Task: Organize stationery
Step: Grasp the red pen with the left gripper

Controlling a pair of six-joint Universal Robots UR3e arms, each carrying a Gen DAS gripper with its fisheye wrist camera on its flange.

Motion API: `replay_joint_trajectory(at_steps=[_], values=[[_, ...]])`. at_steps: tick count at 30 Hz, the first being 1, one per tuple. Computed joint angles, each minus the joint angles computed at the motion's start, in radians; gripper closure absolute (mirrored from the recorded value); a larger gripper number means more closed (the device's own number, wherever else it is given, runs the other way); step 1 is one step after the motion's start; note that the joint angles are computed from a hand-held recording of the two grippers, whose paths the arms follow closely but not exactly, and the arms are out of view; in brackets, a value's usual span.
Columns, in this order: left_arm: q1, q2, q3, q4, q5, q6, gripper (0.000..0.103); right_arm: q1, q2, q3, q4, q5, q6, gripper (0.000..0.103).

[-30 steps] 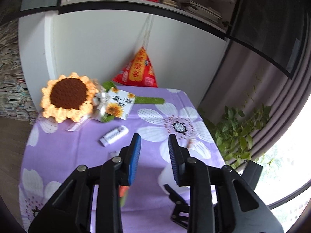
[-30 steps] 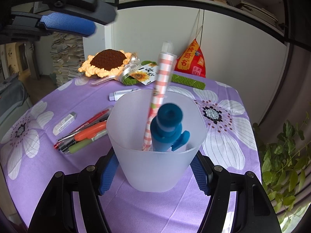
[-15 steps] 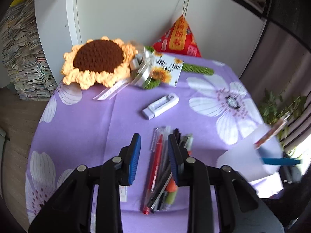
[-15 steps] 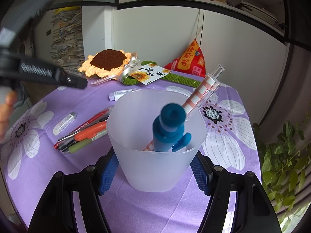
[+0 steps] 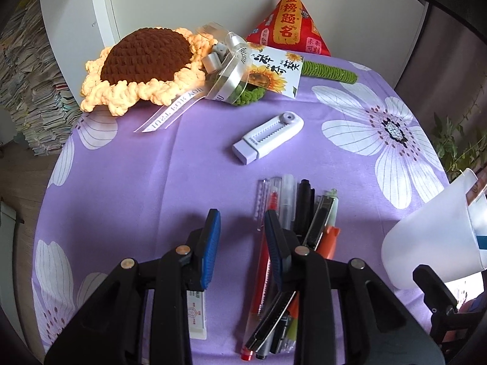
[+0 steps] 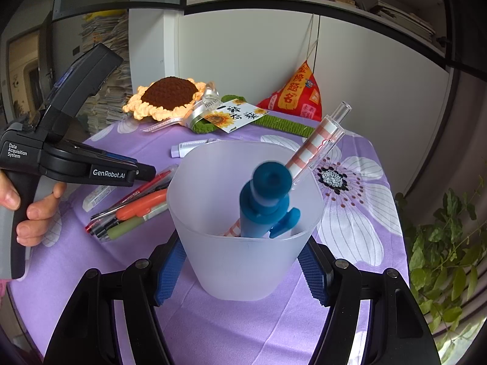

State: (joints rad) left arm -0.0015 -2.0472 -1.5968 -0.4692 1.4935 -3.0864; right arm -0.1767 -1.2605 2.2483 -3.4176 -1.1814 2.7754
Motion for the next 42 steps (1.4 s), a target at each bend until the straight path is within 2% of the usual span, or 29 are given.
replay_joint_trajectory(at_steps=[2,6,13,18,22,33,36,39,42], values=[[0.003,0.003,0.002,-0.01,-0.003,-0.003,0.079,0.0,0.0,0.0,0.0,0.0,0.0,0.033],[0.013,0.013,-0.008,-0.015,-0.06,0.002,0.078,0.001,0.0,0.001,-0.001,-0.001,0.001,0.033],[-0.034,-0.019,0.002,0.025,0.035,0.028,0.076,0.001,0.0,0.0,0.0,-0.001,0.001,0.033],[-0.011,-0.036,0.021,0.003,0.051,0.013,0.076,0.002,0.0,0.0,0.0,-0.001,0.001,0.033],[0.017,-0.035,0.032,-0.027,0.005,-0.006,0.077,0.001,0.0,0.0,0.0,-0.002,0.0,0.033],[-0.038,-0.149,0.235,-0.125,0.061,-0.044,0.077,0.001,0.0,0.0,0.0,-0.001,0.0,0.033],[-0.031,-0.154,0.252,-0.142,0.05,-0.054,0.081,0.001,0.0,-0.001,0.001,0.0,-0.001,0.033],[-0.028,-0.156,0.255,-0.142,0.052,-0.052,0.09,0.005,-0.002,0.003,-0.002,-0.003,-0.002,0.033],[-0.016,-0.147,0.25,-0.154,0.029,-0.052,0.091,0.005,-0.005,0.007,-0.004,-0.003,-0.003,0.033]])
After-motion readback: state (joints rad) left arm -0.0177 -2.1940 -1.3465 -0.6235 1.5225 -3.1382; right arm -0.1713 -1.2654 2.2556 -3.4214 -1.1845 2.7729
